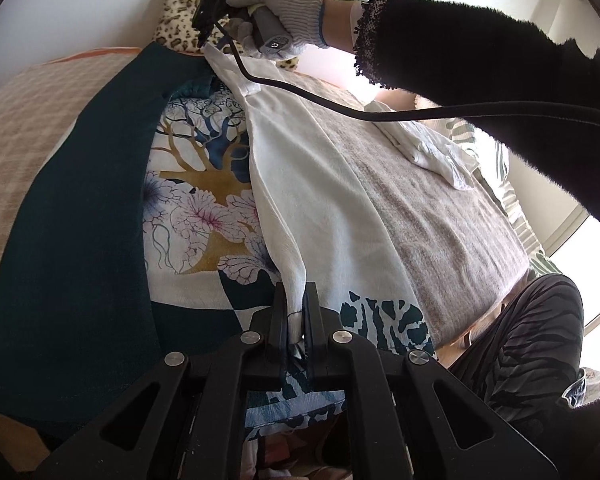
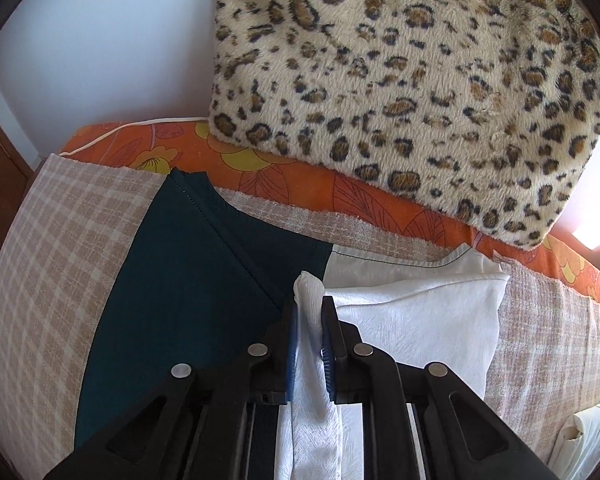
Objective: Fold small clothes
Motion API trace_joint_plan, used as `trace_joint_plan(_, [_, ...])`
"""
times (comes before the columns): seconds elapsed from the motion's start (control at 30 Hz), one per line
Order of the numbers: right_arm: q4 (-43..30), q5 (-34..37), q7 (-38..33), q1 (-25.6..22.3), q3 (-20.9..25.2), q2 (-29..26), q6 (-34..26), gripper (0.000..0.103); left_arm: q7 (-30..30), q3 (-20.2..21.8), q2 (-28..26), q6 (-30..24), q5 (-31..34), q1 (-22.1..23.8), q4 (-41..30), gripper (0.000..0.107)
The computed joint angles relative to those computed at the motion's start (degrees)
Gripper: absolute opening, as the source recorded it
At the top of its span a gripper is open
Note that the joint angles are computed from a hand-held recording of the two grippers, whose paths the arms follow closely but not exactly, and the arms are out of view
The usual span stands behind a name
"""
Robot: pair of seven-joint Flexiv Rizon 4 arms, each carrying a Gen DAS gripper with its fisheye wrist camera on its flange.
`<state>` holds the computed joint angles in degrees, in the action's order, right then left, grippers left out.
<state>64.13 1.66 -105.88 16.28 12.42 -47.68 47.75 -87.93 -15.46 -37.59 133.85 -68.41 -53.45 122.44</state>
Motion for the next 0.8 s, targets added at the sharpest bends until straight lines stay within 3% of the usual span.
trace_joint_plan(0.03, [-0.58, 2.35, -1.82, -1.87, 2.40, 0.49, -0.69, 0.038, 1.30, 0.03, 0.31, 0.39, -2.40, -0.87, -0.20, 0.022])
trace_joint_plan(0.1, [-0.21, 5.70, -4.95, -4.28, 4.61, 2.26, -1.22, 0.036, 4.06, -0.45, 0.84, 2.56, -6.32, -2.14, -0.31, 0.037])
trace_joint_plan(0.13, [1.12, 6.58, -5.79, -4.81, 4.42, 3.50, -0.06, 0.036, 5.26, -0.99, 1.19, 3.77, -7.72, -2.38, -0.17, 0.038])
trace_joint_plan(0.23, [3.28, 12.48, -8.42, -9.68, 6.59, 6.29, -2.68, 0.038, 7.59, -2.74, 2.87, 6.00, -9.98, -2.08, 1.25, 0.038])
trace_joint_plan(0.37, [9.07, 17.88, -11.87, -13.79, 5.96, 9.29, -4.50, 0.039, 7.62, -3.87, 6.27, 6.98, -11.29, -1.24, 4.96, 0.038])
trace_joint_plan(0.53, [12.34, 20.42, -12.78, -14.88, 4.27, 9.49, -6.82, 0.039, 7.87, -4.73, 9.77, 10.17, -17.36, -1.15, 8.45, 0.039])
trace_joint_plan(0.67, [12.01, 24.03, -13.60, -15.93, 5.67, 8.88, -10.29, 0.039, 8.42, -5.38, 11.44, 13.03, -21.61, -0.90, 10.29, 0.039])
trace_joint_plan(0.73, [12.00, 26.96, -16.96, -17.31, 7.51, 9.50, -13.31, 0.039, 10.00, -5.82, 12.30, 14.37, -23.86, -0.88, 10.74, 0.039])
trace_joint_plan(0.8, [9.96, 32.11, -22.10, -20.73, 10.41, 9.65, -21.62, 0.039, 12.42, -6.27, 13.02, 15.45, -26.17, -0.75, 10.85, 0.039])
